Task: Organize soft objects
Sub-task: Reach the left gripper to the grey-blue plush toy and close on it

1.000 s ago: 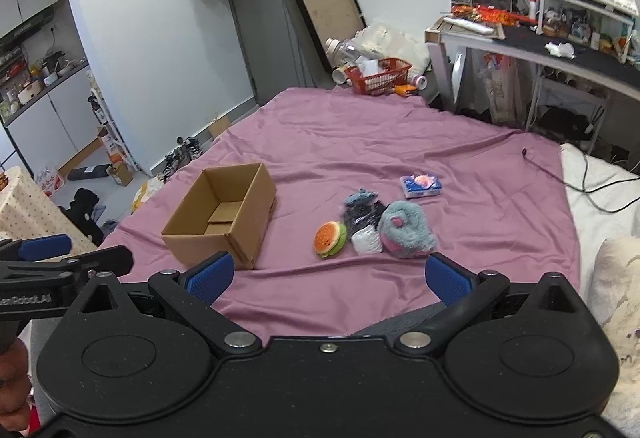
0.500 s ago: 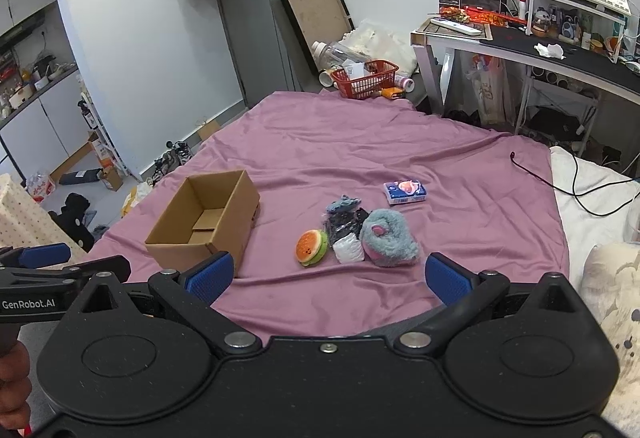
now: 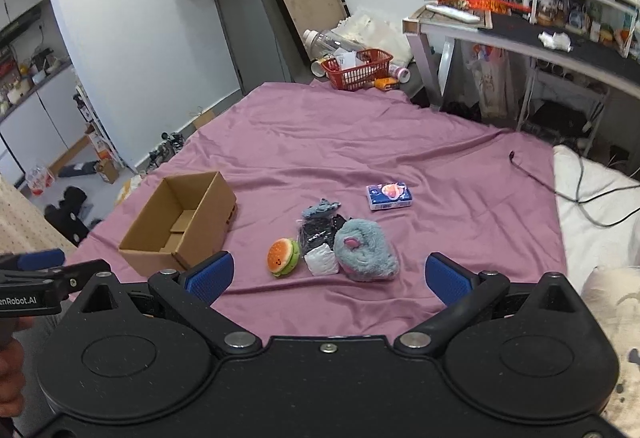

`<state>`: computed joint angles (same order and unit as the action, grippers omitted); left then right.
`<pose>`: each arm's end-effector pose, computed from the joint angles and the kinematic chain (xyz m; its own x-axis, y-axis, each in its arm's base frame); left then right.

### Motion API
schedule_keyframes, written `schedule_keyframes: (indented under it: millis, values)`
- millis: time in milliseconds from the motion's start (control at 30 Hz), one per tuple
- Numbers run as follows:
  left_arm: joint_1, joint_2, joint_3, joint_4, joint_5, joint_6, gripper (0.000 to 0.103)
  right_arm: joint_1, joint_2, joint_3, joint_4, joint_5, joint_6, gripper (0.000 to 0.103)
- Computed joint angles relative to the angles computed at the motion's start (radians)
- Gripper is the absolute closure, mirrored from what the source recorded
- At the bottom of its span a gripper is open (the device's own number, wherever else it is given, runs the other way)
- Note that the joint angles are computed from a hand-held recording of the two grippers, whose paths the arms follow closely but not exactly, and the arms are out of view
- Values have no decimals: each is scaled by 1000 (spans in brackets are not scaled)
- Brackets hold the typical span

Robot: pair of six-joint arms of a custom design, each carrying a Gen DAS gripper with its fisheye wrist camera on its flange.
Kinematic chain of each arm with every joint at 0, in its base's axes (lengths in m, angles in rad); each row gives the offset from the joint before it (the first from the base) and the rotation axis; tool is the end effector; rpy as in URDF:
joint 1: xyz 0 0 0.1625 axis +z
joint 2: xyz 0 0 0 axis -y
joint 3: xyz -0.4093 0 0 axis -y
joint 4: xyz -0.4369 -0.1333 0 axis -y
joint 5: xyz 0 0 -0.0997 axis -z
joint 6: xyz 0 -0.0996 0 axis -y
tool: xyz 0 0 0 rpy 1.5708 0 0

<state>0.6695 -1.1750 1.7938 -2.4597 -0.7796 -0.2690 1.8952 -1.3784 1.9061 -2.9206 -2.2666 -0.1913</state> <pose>-0.3661 -0.5501 0.2459 -0.7649 0.2589 -0.5898 0.5730 0.6918 -0.4394 0.2506 -0.5272 0.3653 -0.8199 0.0741 0.5676 -0.3798 0.6715 -0.6363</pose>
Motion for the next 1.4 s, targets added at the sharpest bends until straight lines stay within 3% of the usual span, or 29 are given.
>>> schedule_keyframes:
  millis: [400, 667, 900, 1100, 1233, 1400]
  values:
    - [57, 116, -95, -77, -75, 1, 3, -113, 12, -37, 13, 115, 94, 0]
    - [89, 209, -165, -102, -123, 21, 6, -168, 57, -71, 21, 107, 139, 0]
    - [118, 296, -234, -97, -182, 7, 16, -213, 90, -89, 34, 124, 157, 6]
    - [140, 390, -319, -53, -232, -5, 28, -268, 94, -96, 80, 193, 223, 17]
    - [153, 445, -365, -39, -263, -20, 36, -299, 90, -91, 60, 258, 227, 18]
    - [172, 501, -409, -36, -284, -39, 45, -351, 84, -89, 70, 350, 296, 23]
